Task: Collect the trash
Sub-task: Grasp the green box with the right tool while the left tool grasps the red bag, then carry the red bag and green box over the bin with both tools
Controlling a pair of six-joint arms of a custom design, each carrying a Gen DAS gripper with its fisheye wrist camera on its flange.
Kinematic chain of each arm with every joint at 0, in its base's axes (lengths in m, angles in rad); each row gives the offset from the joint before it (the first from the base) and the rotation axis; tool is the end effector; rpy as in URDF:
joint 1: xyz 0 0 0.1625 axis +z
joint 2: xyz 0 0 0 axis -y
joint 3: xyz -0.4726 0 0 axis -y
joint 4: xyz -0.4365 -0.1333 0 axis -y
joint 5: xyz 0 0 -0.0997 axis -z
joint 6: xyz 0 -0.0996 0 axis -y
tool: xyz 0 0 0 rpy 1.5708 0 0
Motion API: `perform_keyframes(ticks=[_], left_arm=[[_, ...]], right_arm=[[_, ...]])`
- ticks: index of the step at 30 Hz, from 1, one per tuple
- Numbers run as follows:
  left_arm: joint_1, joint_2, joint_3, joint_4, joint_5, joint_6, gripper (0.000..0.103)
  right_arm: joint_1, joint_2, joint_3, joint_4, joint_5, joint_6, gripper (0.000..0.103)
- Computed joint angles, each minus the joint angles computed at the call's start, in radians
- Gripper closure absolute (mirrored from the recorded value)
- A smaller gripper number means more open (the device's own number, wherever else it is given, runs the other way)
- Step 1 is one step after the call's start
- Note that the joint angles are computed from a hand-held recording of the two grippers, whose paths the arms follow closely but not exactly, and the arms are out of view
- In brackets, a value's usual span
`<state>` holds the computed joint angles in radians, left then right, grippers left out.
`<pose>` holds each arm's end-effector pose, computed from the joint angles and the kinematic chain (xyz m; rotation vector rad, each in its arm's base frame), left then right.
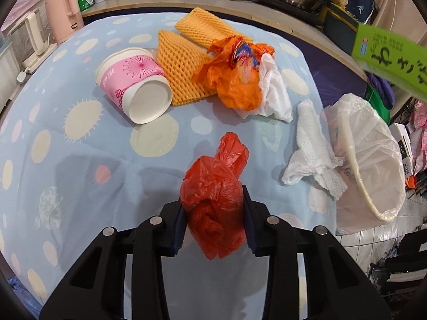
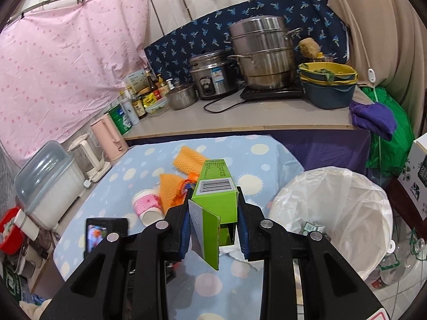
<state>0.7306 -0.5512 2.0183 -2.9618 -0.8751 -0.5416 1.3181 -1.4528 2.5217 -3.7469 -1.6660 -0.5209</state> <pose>-0.2717 -0.5081 -0.1080 0.4080 2.4790 -0.5067 0.0202 -0.4172 0.2940 0.2436 -2.3190 1.2923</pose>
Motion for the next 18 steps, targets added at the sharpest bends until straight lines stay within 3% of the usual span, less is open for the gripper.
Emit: perform_keyframes(ticks=[18], left_arm=[[-0.116,-0.09,0.062,-0.091,-0.028,0.029,0.069]], right_arm=[[-0.174,-0.054,0.02,-0.082,-0.05,0.032,0.076]])
